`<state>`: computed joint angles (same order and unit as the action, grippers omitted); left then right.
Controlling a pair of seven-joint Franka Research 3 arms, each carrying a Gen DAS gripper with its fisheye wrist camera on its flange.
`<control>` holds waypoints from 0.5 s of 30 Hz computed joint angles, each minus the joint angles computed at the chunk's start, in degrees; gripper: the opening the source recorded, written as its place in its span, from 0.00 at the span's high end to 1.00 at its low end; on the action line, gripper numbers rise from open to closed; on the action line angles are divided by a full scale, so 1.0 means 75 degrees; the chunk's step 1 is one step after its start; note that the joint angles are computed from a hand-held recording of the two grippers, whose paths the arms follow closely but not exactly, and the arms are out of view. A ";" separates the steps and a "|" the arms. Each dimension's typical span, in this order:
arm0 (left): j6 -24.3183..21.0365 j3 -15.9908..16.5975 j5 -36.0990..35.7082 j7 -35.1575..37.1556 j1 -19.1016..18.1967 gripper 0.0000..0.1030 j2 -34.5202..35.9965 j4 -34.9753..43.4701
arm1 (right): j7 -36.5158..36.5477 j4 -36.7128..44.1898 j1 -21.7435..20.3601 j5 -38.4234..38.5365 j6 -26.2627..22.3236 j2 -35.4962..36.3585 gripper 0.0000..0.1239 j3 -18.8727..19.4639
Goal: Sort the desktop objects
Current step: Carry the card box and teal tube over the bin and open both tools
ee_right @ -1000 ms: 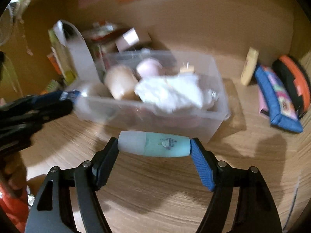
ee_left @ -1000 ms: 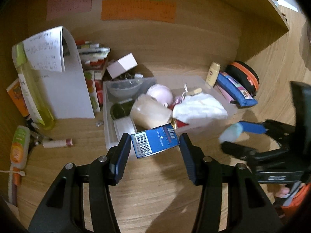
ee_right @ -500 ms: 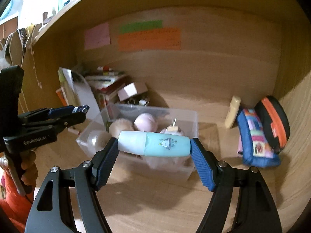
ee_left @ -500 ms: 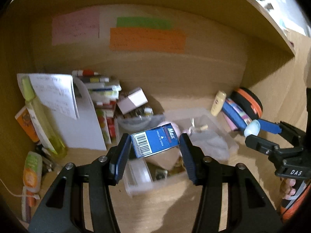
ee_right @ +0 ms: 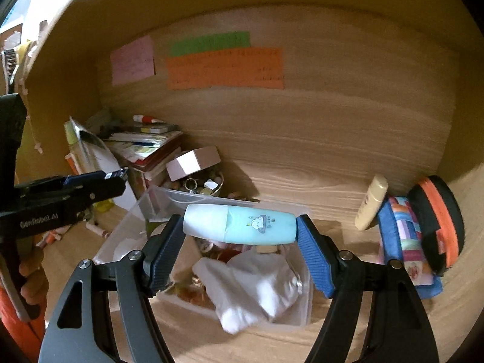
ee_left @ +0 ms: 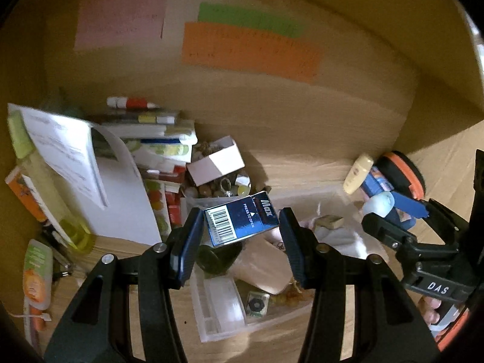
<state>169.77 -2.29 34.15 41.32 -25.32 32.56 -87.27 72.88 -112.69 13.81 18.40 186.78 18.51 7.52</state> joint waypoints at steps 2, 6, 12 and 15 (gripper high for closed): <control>-0.0254 -0.0093 -0.0132 0.0129 0.0046 0.50 0.0251 0.0299 | 0.0144 0.0256 0.0364 -0.0039 -0.0205 0.0222 0.42 -0.0405; -0.0568 0.0058 -0.0076 0.0013 -0.0062 0.50 0.0597 0.0607 | 0.0332 0.0597 0.0841 -0.0286 -0.0552 0.0609 0.42 -0.0937; -0.0798 -0.0267 -0.0461 0.0559 0.0170 0.50 0.0966 0.0939 | 0.0644 0.0783 0.1413 -0.0822 -0.0740 0.0984 0.42 -0.1601; -0.0906 -0.0373 -0.0590 0.0848 0.0192 0.50 0.1075 0.1070 | 0.0630 0.0865 0.1365 -0.0936 -0.0816 0.1086 0.42 -0.1543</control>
